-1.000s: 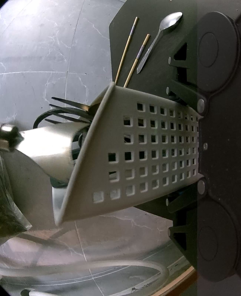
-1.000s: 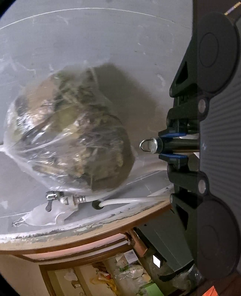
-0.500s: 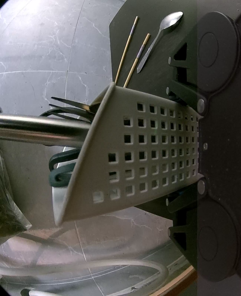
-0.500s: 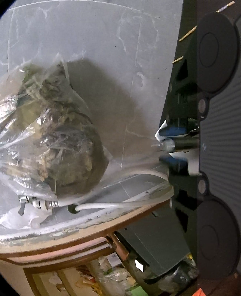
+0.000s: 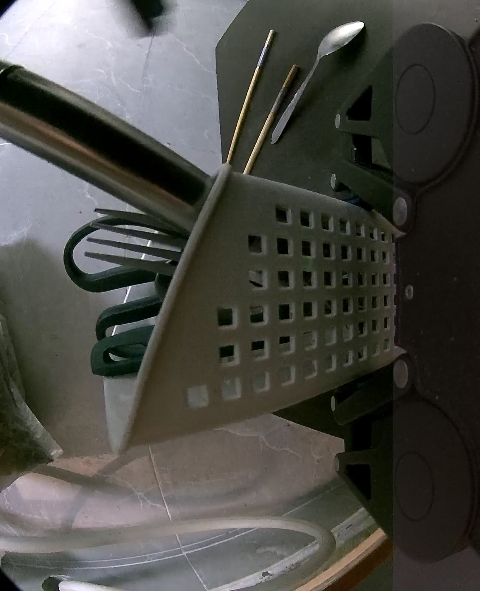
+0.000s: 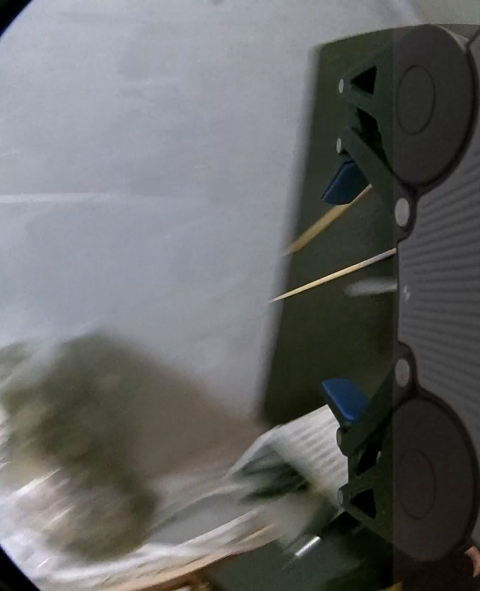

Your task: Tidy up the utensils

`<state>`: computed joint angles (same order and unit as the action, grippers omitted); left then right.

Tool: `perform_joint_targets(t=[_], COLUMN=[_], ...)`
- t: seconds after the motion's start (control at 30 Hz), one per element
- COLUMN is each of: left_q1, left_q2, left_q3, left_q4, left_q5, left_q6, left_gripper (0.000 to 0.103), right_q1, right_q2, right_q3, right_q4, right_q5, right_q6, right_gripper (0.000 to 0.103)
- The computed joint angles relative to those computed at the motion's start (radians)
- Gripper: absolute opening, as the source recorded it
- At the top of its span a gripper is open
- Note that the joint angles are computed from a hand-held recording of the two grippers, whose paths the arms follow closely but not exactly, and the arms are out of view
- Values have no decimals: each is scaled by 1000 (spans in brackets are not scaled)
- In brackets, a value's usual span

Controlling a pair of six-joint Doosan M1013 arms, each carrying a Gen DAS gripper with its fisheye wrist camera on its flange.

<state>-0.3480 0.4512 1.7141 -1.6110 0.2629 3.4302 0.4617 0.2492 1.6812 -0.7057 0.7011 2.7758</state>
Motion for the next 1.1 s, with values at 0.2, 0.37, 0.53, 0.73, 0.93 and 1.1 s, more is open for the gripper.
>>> perform_joint_targets(t=[0.2, 0.37, 0.53, 0.73, 0.93, 1.1], left_q1=[-9, -19, -28, -32, -34, -34], left_q2=[-3, -8, -8, -10, -11, -10], left_q3=[-9, -7, -11, -11, -10, -10], left_q4=[138, 176, 214, 243, 237, 236], left_q5=[-25, -50, -66, -73, -74, -75], left_q6=[-136, -184, -232, -252, -239, -240], left_gripper=[76, 77, 77, 77, 77, 77], right_q1=[-49, -66, -81, -78, -72, -63], right_q2=[56, 88, 114, 129, 129, 131], right_q3=[9, -15, -49, -71, -73, -71], right_q4=[275, 346, 391, 385, 353, 330], right_q5=[-30, -21, 21, 63, 77, 74], right_q6=[-220, -319, -368, -358, -335, -316], right_gripper=[81, 63, 49, 45, 30, 8])
